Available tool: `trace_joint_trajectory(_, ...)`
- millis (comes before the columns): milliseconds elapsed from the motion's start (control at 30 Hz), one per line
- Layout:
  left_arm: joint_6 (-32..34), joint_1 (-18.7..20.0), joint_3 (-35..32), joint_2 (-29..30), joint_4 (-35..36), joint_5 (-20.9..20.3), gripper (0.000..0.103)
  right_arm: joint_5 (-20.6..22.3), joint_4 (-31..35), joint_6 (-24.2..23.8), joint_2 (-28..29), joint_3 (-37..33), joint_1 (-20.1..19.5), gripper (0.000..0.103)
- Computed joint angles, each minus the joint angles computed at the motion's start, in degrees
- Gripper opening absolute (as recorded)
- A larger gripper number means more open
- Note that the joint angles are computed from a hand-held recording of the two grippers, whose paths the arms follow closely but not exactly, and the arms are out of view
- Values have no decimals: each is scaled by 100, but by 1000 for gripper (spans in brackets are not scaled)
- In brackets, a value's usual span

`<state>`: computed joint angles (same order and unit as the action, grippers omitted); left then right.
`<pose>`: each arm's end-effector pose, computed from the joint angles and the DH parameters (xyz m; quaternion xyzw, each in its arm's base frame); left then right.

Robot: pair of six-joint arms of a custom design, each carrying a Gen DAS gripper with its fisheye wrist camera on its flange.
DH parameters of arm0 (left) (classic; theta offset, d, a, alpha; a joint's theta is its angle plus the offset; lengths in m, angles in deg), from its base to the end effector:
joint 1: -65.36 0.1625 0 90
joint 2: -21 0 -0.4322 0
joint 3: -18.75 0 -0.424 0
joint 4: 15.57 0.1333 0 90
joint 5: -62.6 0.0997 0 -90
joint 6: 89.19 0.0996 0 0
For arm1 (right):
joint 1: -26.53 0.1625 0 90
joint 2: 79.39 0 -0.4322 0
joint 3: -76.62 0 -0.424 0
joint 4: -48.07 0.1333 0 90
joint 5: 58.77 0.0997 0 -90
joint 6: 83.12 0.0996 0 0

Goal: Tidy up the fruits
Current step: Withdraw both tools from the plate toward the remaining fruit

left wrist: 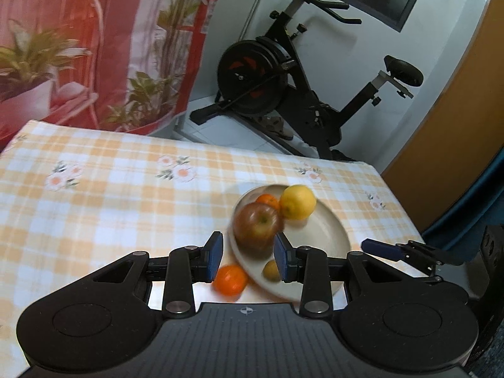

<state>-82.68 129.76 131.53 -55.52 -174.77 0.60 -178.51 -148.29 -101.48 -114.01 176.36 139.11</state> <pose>-0.0857 -0.5956 0.3124 0.1914 0.9132 -0.3098 0.1832 0.3332 -0.5828 0.0241 0.2317 -0.8791 0.3490 0.2275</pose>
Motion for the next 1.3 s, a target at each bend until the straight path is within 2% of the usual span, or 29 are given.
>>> trace_joint_trajectory(300, -74, -113, 724, -683, -440, 531, 37, -86, -364, 404, 21, 494, 169, 61)
trace_joint_trajectory(433, -268, -133, 943, -839, -644, 596, 37, -217, -452, 525, 64, 622, 215, 60)
trace_joint_trajectory(933, -481, -217, 1523, -1106, -930, 1052, 37, -273, -433, 350, 56, 881, 268, 55)
trace_joint_trajectory(1300, -637, -161, 1595, -1093, -827, 1055, 37, -126, -158, 538, 3, 995, 207, 50)
